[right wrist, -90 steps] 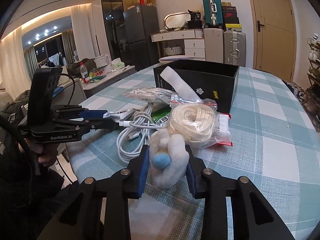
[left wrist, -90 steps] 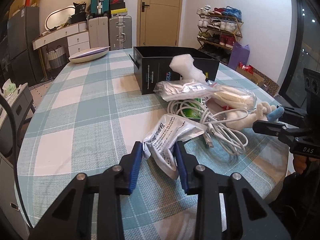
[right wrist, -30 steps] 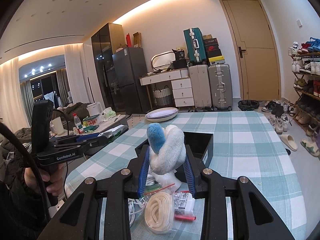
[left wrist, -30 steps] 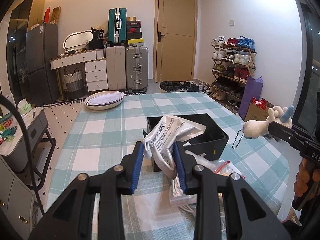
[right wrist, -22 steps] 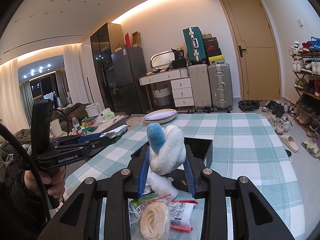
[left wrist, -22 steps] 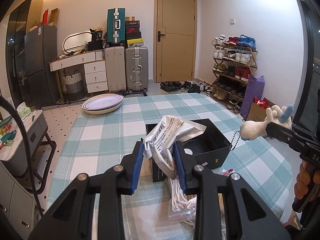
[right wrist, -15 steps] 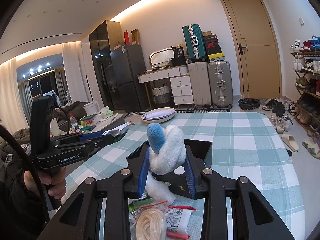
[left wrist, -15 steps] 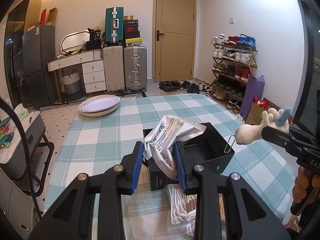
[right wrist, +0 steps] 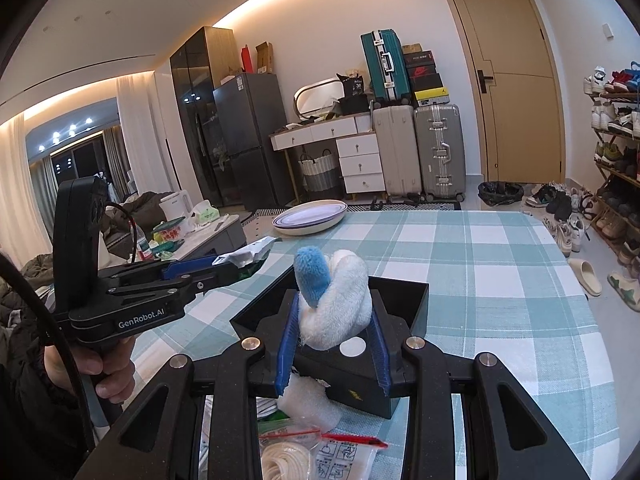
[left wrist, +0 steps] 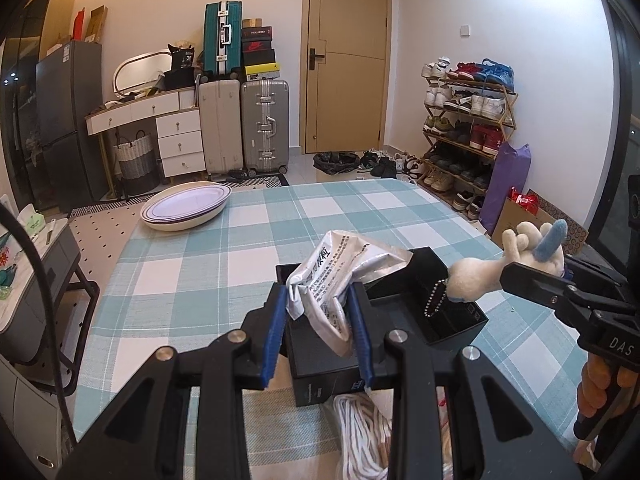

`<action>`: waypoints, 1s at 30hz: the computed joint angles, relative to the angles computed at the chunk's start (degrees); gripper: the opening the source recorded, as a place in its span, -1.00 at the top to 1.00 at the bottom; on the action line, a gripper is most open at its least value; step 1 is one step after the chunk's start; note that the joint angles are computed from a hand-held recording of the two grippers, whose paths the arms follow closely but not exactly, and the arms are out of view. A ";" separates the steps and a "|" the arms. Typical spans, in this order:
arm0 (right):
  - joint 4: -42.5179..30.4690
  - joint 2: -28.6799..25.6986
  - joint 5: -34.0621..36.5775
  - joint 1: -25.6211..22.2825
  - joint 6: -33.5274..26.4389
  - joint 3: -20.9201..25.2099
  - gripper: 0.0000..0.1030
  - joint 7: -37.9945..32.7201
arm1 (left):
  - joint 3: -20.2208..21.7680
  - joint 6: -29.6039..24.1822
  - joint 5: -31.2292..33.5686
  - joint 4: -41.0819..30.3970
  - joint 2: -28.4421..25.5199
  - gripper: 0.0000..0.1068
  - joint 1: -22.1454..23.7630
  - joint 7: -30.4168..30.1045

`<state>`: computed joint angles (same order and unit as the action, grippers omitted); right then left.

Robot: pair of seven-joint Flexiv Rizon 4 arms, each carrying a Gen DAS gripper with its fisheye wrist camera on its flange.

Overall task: Organize soft objects
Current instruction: 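Carry the plush toy and packet over the black box and drop them in, then move both grippers back toward the bagged rope and cables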

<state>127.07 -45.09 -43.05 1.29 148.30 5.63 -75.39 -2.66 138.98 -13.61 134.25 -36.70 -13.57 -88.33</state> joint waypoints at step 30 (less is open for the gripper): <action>-8.62 -4.36 5.75 3.67 -10.35 0.55 0.12 -2.12 | -2.20 -8.49 3.65 -6.71 -3.50 0.11 2.52 1.04</action>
